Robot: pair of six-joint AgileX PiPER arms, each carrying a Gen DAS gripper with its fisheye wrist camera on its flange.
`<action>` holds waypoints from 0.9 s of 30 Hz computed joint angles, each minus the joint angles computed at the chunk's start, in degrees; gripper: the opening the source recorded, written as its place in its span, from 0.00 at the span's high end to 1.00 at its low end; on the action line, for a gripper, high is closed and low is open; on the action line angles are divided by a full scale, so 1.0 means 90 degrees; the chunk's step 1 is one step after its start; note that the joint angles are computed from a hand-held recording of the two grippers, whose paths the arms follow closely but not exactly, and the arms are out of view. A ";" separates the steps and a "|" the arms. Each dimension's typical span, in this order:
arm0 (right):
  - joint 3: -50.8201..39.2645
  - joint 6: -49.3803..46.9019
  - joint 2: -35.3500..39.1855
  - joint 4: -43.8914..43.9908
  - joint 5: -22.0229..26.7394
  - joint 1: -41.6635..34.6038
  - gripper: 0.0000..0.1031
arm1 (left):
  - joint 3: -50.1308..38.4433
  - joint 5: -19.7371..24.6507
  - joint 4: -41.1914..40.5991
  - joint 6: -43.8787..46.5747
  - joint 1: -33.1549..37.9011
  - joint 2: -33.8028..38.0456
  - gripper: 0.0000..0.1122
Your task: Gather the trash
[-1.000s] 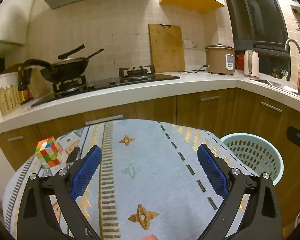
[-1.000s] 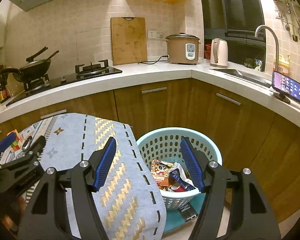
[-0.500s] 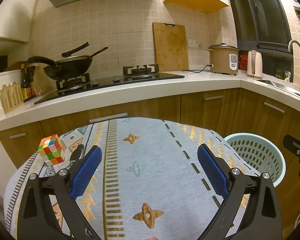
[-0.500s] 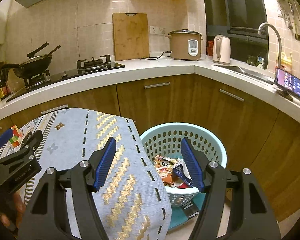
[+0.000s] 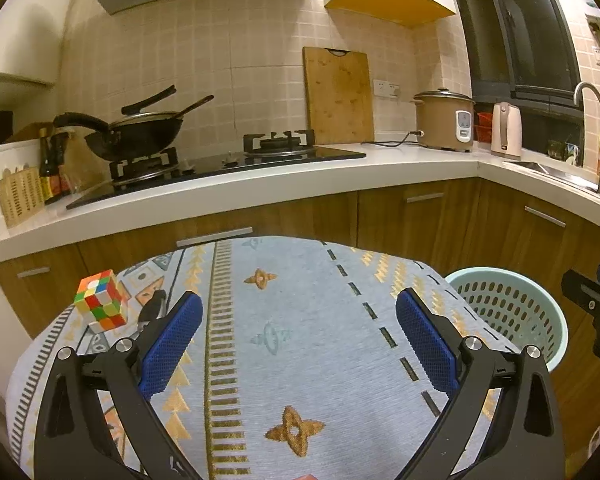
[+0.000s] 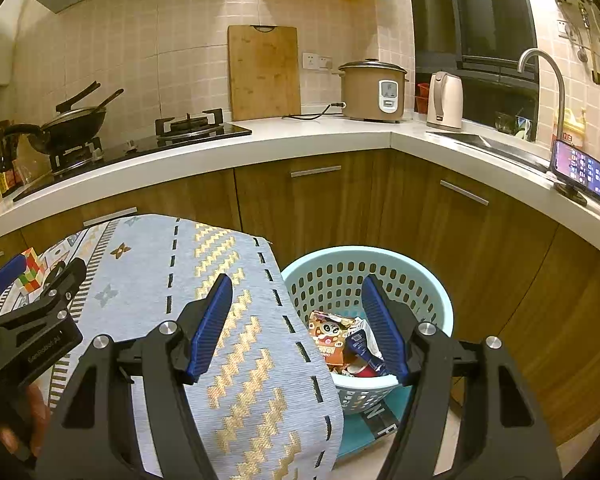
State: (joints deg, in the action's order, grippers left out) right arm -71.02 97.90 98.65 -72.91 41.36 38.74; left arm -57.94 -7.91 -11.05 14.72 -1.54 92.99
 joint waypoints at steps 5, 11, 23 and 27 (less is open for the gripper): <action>-0.0013 -0.0065 0.0014 0.0020 -0.0037 -0.0006 0.39 | 0.0022 -0.0026 0.0178 -0.0129 0.0034 -0.0027 0.16; -0.0024 -0.0086 0.0028 0.0034 -0.0068 -0.0010 0.39 | -0.0039 0.0076 0.0625 -0.0622 0.0098 -0.0017 0.16; -0.0022 -0.0174 0.0036 0.0185 -0.0345 -0.0122 0.39 | -0.0040 0.0097 0.0978 -0.0978 0.0141 -0.0038 0.16; -0.0045 -0.0210 0.0042 0.0205 -0.0362 -0.0135 0.39 | -0.0068 0.0113 0.1632 -0.1608 0.0207 -0.0052 0.16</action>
